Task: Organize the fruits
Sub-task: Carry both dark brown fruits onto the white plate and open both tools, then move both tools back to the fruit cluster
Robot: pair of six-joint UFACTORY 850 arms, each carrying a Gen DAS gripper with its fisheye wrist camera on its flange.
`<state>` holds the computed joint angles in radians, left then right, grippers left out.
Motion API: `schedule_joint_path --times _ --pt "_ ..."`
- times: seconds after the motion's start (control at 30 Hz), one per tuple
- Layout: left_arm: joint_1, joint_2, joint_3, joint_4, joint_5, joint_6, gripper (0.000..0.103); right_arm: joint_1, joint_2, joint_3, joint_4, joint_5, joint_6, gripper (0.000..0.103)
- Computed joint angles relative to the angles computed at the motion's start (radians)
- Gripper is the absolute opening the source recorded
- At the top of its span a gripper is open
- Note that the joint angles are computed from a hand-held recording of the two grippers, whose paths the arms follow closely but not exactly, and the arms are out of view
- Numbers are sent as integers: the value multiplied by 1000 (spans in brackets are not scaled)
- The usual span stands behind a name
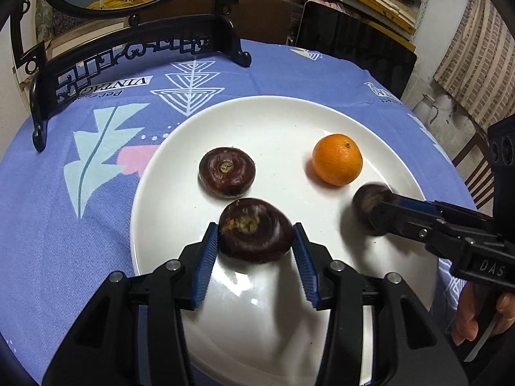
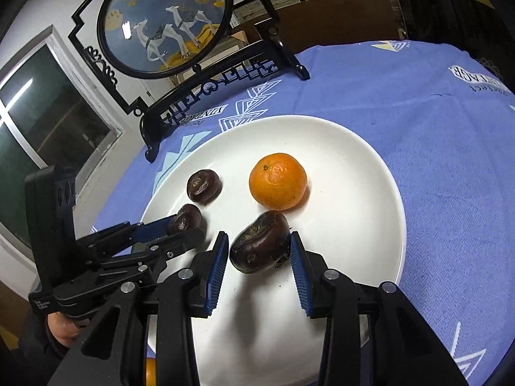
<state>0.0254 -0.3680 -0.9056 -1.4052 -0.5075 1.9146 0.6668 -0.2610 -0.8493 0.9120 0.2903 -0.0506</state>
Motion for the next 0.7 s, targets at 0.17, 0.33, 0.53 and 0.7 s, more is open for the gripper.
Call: schedule_joint_path --times 0.17,0.33,0.53,0.7 --pt "3 4 4 -16 -3 11 56 6 18 21 1 32 7 42" --pt "24 22 15 -38 -30 20 56 27 49 45 45 86 -25 42" --pt "102 119 111 -169 -108 200 88 122 120 92 239 236 -181 76" --pt "221 230 217 -155 -218 330 89 247 168 132 344 331 -292 83"
